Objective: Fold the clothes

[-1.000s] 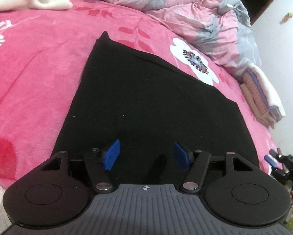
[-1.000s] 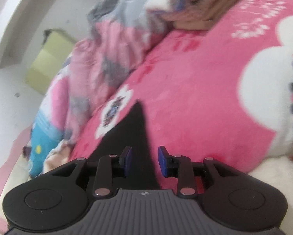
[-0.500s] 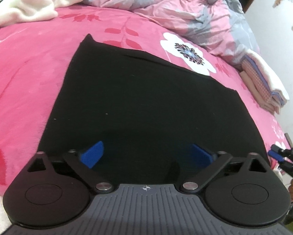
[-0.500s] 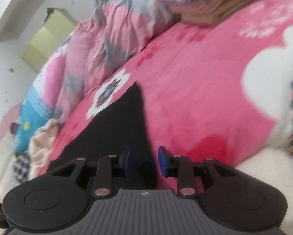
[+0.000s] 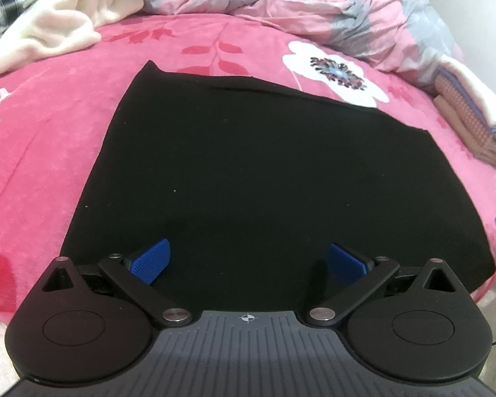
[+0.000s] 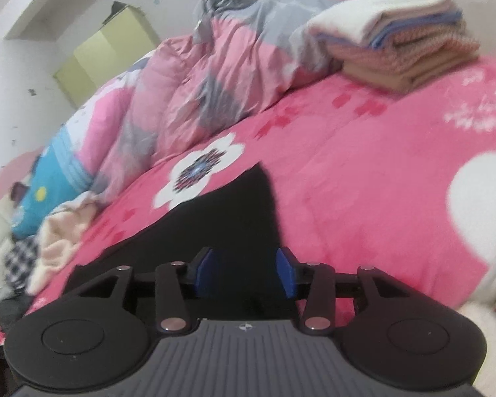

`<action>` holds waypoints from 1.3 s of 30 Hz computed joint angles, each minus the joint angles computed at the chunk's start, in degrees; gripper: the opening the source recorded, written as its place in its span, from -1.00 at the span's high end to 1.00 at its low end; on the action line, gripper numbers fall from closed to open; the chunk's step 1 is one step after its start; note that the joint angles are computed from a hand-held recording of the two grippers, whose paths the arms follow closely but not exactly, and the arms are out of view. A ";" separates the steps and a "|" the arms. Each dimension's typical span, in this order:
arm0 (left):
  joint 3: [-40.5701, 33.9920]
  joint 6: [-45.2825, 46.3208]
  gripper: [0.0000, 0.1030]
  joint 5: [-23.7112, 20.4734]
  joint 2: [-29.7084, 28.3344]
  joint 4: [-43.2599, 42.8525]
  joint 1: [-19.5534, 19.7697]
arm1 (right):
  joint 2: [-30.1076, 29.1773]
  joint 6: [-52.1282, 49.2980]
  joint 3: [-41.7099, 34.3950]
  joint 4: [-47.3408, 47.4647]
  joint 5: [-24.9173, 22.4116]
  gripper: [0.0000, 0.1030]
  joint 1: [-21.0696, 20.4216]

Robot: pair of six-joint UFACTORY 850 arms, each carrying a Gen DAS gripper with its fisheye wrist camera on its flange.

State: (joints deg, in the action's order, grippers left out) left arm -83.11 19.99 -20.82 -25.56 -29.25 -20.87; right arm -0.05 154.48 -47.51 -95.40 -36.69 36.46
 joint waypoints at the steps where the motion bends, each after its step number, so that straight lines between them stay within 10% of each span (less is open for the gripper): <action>1: -0.11 -1.69 -1.00 0.09 -0.05 1.84 -0.23 | -0.62 -3.98 -0.89 3.58 -2.15 -0.19 0.30; 7: -0.37 -8.28 -1.00 0.47 -0.15 8.72 -1.11 | -5.48 -20.23 -5.73 15.52 -12.39 -0.47 1.22; 18: -0.99 -12.76 -1.00 0.23 -0.51 12.74 -1.62 | -10.77 -29.67 -9.28 23.33 -14.77 -0.99 0.20; 39: -3.21 -11.47 -1.00 -3.07 -1.62 10.09 -0.84 | -11.86 -31.61 -10.63 25.52 -14.68 -1.00 -0.54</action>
State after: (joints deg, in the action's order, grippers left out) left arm -86.33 8.52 -23.89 -27.18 -19.16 -21.71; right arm -11.91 122.87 -58.14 -69.88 -51.36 35.92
